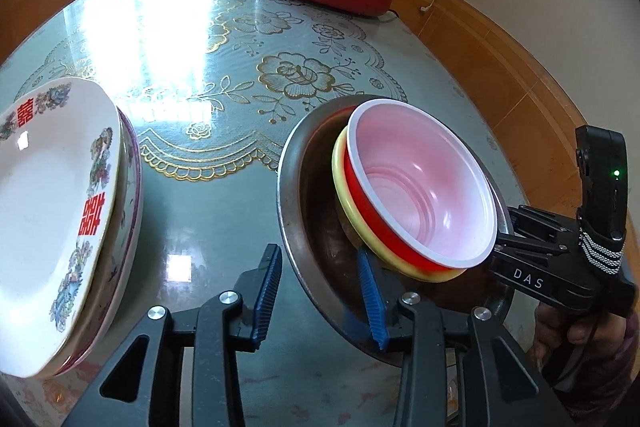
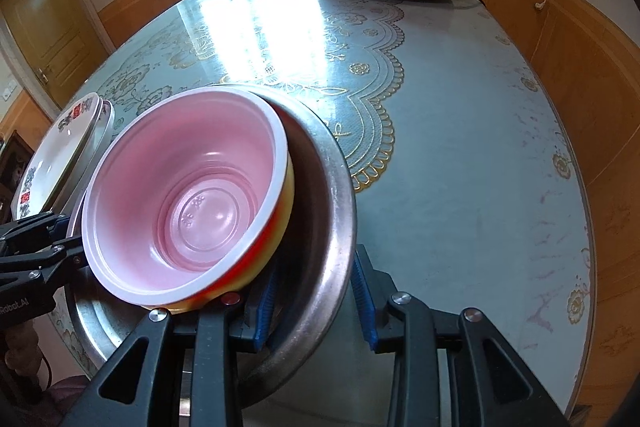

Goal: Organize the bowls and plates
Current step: 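Lift the nested steel bowl with both tools and carry it over the plates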

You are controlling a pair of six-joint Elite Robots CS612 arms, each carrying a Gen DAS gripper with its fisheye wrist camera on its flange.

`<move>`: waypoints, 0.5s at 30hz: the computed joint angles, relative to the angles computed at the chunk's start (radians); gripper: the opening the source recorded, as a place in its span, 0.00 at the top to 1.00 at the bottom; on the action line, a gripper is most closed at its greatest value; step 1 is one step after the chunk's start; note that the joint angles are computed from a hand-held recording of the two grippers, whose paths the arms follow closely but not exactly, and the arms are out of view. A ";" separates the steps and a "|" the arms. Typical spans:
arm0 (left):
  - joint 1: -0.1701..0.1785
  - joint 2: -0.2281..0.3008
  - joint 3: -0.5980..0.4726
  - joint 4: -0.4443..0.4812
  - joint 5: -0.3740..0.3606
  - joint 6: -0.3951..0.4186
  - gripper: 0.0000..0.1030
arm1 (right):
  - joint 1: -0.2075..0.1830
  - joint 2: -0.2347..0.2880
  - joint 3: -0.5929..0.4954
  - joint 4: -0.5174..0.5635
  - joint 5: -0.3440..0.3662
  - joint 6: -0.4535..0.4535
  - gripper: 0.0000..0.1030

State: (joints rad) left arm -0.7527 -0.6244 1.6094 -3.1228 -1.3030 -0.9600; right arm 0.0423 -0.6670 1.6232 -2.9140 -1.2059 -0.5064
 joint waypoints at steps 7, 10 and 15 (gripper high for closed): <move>-0.006 -0.004 0.002 0.013 0.019 0.005 0.58 | -0.003 0.000 0.006 -0.005 0.020 0.003 0.75; -0.006 -0.004 0.003 0.007 0.013 0.006 0.59 | 0.000 0.001 0.011 -0.020 0.020 -0.006 0.82; -0.016 -0.002 -0.006 0.013 0.043 0.034 0.74 | 0.000 0.003 0.016 -0.032 0.032 -0.013 0.87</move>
State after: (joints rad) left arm -0.7682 -0.6262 1.6037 -3.1093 -1.2602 -0.9263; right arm 0.0422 -0.6643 1.6391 -2.9464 -1.1737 -0.5190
